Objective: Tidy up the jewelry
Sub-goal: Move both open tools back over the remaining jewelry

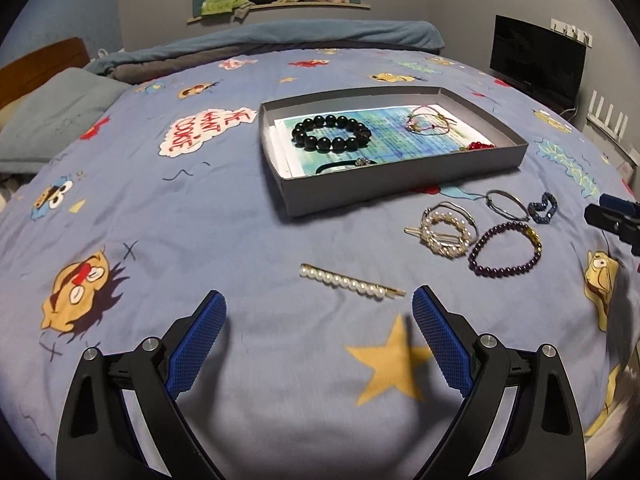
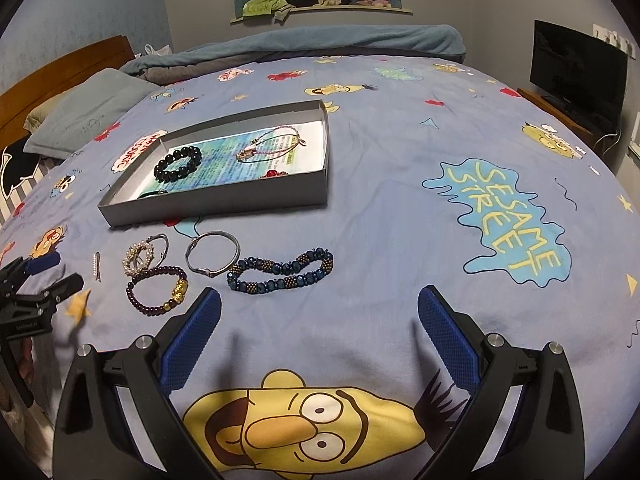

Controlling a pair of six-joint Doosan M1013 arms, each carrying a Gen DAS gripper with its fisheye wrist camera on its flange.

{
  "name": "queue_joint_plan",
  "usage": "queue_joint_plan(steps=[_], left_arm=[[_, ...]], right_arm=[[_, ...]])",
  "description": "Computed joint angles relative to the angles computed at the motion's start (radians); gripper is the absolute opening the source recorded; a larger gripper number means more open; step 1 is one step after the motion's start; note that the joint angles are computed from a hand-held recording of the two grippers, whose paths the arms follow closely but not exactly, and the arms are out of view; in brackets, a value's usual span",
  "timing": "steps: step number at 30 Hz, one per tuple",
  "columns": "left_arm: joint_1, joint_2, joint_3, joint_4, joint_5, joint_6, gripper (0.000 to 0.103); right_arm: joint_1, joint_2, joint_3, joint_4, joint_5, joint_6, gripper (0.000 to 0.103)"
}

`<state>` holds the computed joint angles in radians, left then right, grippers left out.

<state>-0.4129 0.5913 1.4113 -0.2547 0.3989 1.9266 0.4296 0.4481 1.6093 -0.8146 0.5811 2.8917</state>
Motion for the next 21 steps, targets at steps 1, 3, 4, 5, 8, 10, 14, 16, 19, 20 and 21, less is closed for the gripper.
queue_joint_plan(steps=[1, 3, 4, 5, 8, 10, 14, 16, 19, 20, 21], left_arm=[[0.001, 0.004, -0.005, -0.008, 0.003, 0.006, 0.094], [0.005, 0.014, -0.017, -0.034, 0.013, 0.021, 0.094], [0.006, 0.017, -0.022, -0.04, 0.02, 0.021, 0.094], [0.009, 0.021, -0.027, -0.055, 0.028, 0.028, 0.094], [0.015, 0.031, -0.038, -0.094, 0.04, 0.059, 0.094], [0.016, 0.036, -0.043, -0.111, 0.041, 0.092, 0.094], [0.025, 0.052, -0.062, -0.232, 0.068, 0.239, 0.091], [0.027, 0.058, -0.068, -0.278, 0.083, 0.291, 0.091], [0.024, 0.067, -0.074, -0.285, 0.089, 0.321, 0.089], [0.022, 0.068, -0.075, -0.281, 0.087, 0.32, 0.088], [0.021, 0.068, -0.073, -0.285, 0.084, 0.329, 0.087]], right_arm=[[-0.001, 0.002, -0.001, 0.002, -0.002, -0.003, 0.097], [-0.004, 0.005, -0.003, 0.008, -0.005, -0.007, 0.097], [-0.006, 0.007, -0.004, 0.01, -0.007, -0.008, 0.097], [-0.007, 0.009, -0.004, 0.01, -0.008, -0.009, 0.097], [-0.007, 0.013, -0.005, -0.003, -0.007, 0.001, 0.097], [-0.009, 0.016, -0.005, -0.005, -0.01, 0.003, 0.097], [-0.009, 0.022, -0.006, -0.009, -0.018, 0.001, 0.097], [-0.01, 0.025, -0.007, -0.001, -0.024, -0.013, 0.096], [-0.01, 0.03, -0.009, 0.006, -0.025, -0.029, 0.093], [-0.011, 0.031, -0.01, 0.009, -0.024, -0.031, 0.091], [-0.012, 0.032, -0.011, 0.011, -0.024, -0.03, 0.087]])
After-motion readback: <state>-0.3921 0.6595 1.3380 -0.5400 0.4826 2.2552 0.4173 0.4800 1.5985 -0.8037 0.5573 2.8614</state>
